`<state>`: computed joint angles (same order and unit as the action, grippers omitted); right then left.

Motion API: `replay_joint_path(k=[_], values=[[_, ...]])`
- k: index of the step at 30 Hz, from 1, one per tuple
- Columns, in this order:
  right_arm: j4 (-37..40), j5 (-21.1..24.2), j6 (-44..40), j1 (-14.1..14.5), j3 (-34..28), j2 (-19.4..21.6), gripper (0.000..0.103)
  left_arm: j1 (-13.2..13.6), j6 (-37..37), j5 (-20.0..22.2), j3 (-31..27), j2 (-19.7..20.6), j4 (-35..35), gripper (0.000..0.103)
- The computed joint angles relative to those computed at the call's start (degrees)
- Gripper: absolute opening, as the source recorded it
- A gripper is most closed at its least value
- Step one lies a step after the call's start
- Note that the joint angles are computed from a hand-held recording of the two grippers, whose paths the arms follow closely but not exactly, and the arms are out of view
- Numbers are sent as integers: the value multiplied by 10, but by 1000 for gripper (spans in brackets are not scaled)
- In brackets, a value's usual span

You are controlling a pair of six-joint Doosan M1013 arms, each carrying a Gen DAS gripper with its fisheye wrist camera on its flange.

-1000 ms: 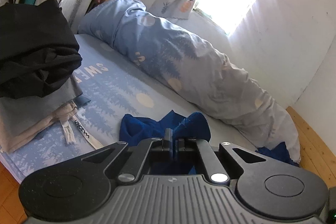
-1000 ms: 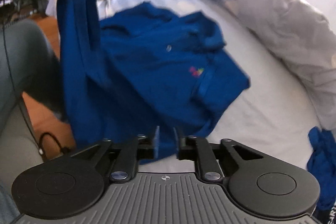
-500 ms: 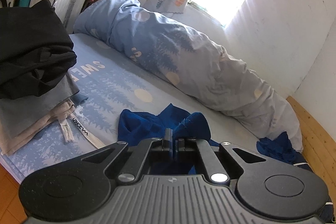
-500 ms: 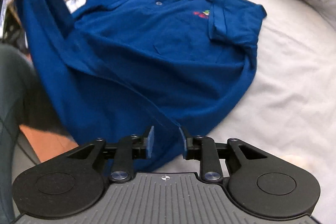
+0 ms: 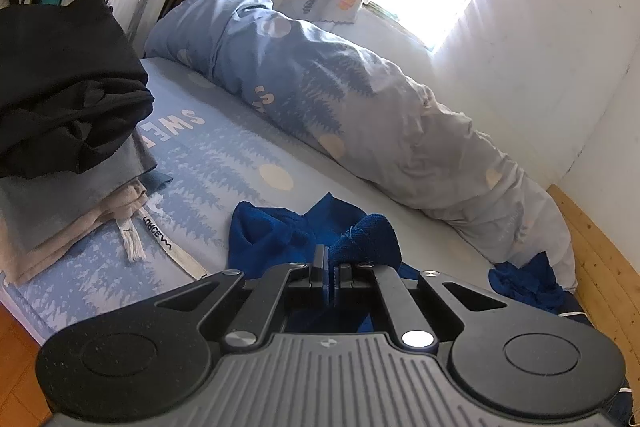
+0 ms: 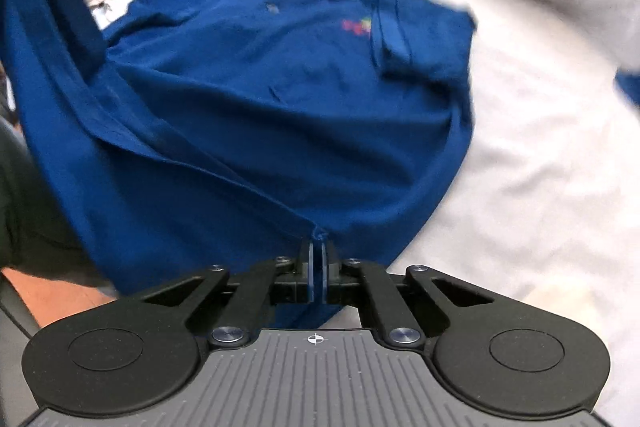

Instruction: Fold clothes

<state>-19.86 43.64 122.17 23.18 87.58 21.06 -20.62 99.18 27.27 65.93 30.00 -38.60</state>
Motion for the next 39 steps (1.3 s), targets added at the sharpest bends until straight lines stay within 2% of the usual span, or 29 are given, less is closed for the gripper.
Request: replay_joint_path(k=[2, 7, 10, 13, 17, 19, 22, 24, 26, 28, 31, 34, 39], values=[[-24, -12, 11, 10, 7, -11, 5, 2, 2, -1, 4, -1, -6, 5], [-20, -38, 32, 24, 27, -41, 4, 7, -10, -5, 12, -4, -6, 5], [-98, -39, 114, 35, 35, -56, 4, 9, -18, -11, 16, -5, -7, 5], [-190, -21, 184, 41, 32, -63, 4, 11, -21, -20, 17, -5, -13, 5], [-310, 16, 220, 45, 14, -66, 4, 11, 14, -40, 17, -5, -62, 5], [-352, 30, 223, 42, 2, -68, 4, 10, 40, -46, 13, -3, -85, 5], [-405, 39, 217, 33, -14, -69, 4, 6, 59, -63, 1, 3, -74, 5], [-422, 42, 204, 23, -26, -67, 4, 3, 72, -73, -7, 7, -68, 5], [-434, 42, 198, 12, -38, -63, 4, -1, 70, -94, -21, 12, -32, 5], [-448, 40, 199, 0, -51, -57, 4, -1, 97, -114, -40, 22, -32, 5], [-441, 23, 187, -22, -79, -43, 4, -1, 65, -94, -95, 51, 17, 5], [-413, 13, 145, -41, -115, -16, 4, -5, 0, -58, -157, 89, 94, 5], [-346, 14, 54, -70, -186, 40, 4, -9, -116, 37, -285, 168, 208, 5]])
